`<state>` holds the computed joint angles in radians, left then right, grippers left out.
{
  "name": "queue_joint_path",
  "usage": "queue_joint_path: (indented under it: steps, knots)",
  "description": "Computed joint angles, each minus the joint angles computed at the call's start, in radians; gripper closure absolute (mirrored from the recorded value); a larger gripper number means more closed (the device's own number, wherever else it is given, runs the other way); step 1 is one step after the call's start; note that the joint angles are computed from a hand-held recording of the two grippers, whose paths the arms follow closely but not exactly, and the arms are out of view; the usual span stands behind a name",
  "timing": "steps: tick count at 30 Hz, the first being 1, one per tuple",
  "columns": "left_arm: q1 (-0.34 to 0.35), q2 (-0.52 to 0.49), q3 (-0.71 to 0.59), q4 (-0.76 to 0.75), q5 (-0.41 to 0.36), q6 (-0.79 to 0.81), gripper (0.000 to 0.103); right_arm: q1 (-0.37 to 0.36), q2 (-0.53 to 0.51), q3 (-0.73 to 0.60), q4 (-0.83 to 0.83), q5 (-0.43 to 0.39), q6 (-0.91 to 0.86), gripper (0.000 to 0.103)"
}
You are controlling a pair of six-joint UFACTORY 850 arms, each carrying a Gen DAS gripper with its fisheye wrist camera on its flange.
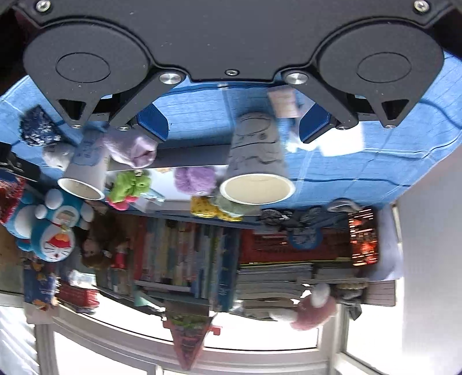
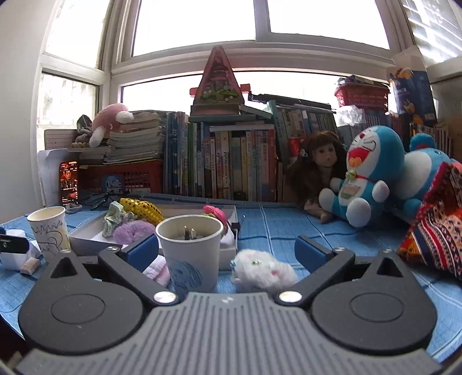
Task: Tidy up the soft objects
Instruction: 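Close the left gripper on the white sponge block while the right gripper grasps the blue floral pouch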
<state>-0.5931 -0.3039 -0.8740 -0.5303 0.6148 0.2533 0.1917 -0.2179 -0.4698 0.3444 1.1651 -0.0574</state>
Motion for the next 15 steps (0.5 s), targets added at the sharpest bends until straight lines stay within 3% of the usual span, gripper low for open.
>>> queue_joint_path:
  steps: [9,15]
  knots:
    - [-0.019,-0.011,0.029,-0.208,0.132,0.080,0.006,0.005,-0.029,0.005,0.069,-0.001,0.005,0.000]
    - [-0.018,-0.042,0.003,-0.341,0.165,0.142,0.006,0.006,-0.061,-0.005,0.103,-0.015,-0.006,0.000]
